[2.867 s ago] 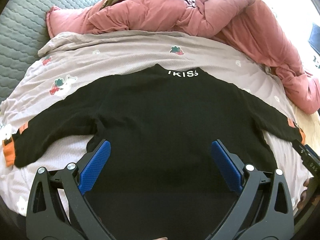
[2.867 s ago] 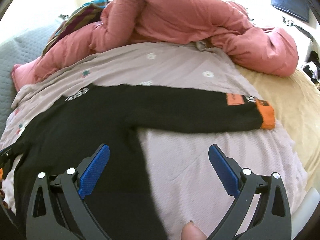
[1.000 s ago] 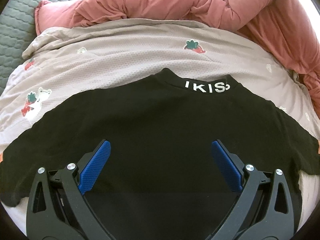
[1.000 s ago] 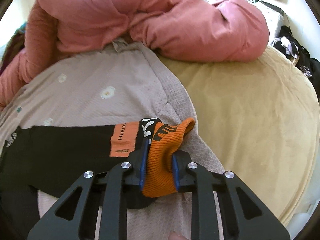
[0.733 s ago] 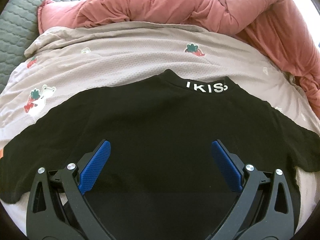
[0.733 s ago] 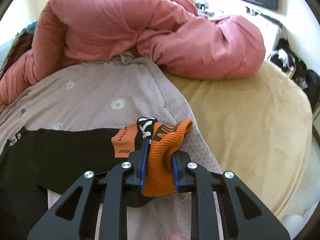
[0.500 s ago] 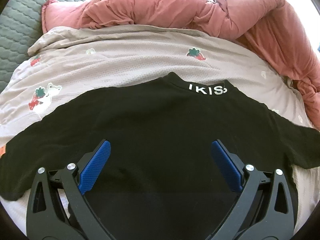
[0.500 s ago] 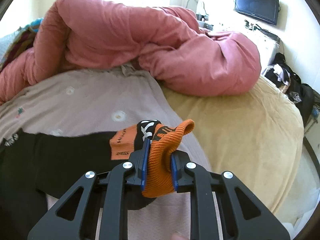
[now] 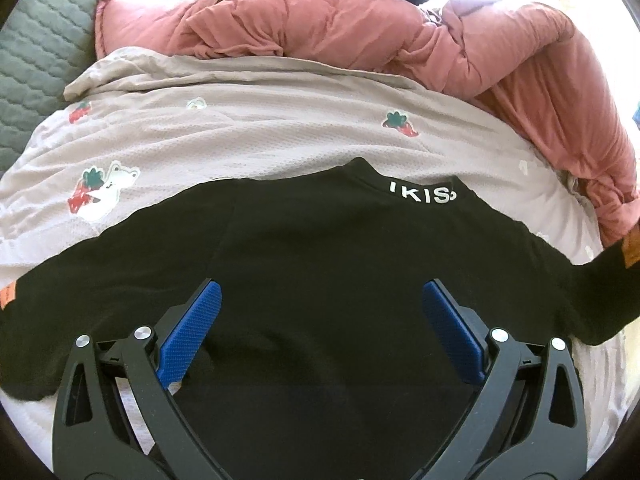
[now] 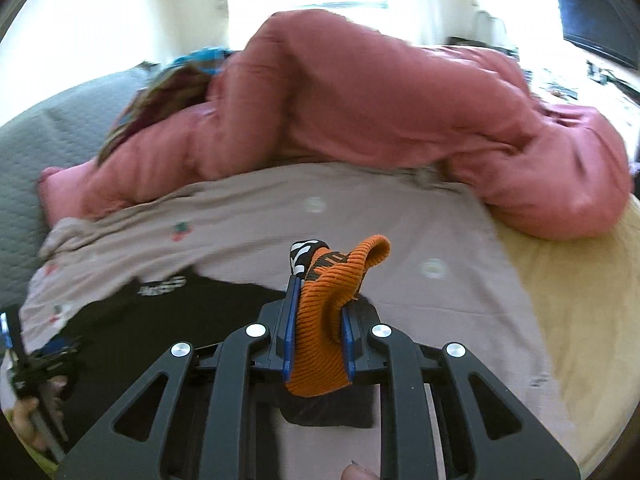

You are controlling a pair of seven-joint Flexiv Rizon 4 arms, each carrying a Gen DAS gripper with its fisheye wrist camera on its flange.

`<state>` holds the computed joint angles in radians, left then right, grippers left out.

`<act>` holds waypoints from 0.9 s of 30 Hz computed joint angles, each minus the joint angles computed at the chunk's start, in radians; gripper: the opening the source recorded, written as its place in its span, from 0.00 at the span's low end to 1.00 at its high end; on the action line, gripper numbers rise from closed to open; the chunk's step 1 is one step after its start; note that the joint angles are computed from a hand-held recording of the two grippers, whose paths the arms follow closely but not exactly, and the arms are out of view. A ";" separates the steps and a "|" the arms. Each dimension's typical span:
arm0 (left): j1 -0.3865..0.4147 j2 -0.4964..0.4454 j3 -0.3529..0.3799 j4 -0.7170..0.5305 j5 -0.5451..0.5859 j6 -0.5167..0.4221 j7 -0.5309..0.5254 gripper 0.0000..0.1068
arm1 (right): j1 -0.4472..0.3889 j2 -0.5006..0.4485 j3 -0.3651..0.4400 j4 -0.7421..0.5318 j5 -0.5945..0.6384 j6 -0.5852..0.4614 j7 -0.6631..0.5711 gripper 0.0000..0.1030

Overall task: Fold small clothes
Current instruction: 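Carry the sleeve across the shirt body with the right gripper and release, then grasp the folded orange cuff on the shirt body with the left gripper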

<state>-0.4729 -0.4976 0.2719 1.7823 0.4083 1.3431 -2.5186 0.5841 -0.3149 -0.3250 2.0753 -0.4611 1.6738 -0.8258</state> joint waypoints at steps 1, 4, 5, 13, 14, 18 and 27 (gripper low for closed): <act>0.006 0.002 -0.004 0.006 -0.003 0.008 0.002 0.89 | -0.012 -0.010 0.029 -0.017 0.004 -0.003 -0.006 0.16; 0.017 0.007 -0.008 0.026 -0.011 0.033 0.006 0.89 | -0.098 -0.045 0.182 -0.080 0.031 -0.030 -0.049 0.16; 0.023 0.008 -0.011 0.034 -0.017 0.044 0.011 0.89 | -0.120 -0.059 0.226 -0.101 0.039 -0.042 -0.063 0.16; 0.078 0.007 -0.060 0.100 -0.119 0.134 0.107 0.89 | -0.202 -0.149 0.454 -0.236 0.109 -0.139 -0.184 0.02; 0.083 0.006 -0.064 0.111 -0.136 0.148 0.122 0.89 | -0.196 -0.160 0.458 -0.248 0.113 -0.141 -0.192 0.02; 0.120 0.006 -0.107 0.156 -0.210 0.201 0.186 0.89 | -0.242 -0.200 0.568 -0.303 0.168 -0.181 -0.281 0.02; 0.167 -0.011 -0.196 0.202 -0.335 0.275 0.323 0.89 | -0.310 -0.244 0.732 -0.364 0.323 -0.207 -0.492 0.16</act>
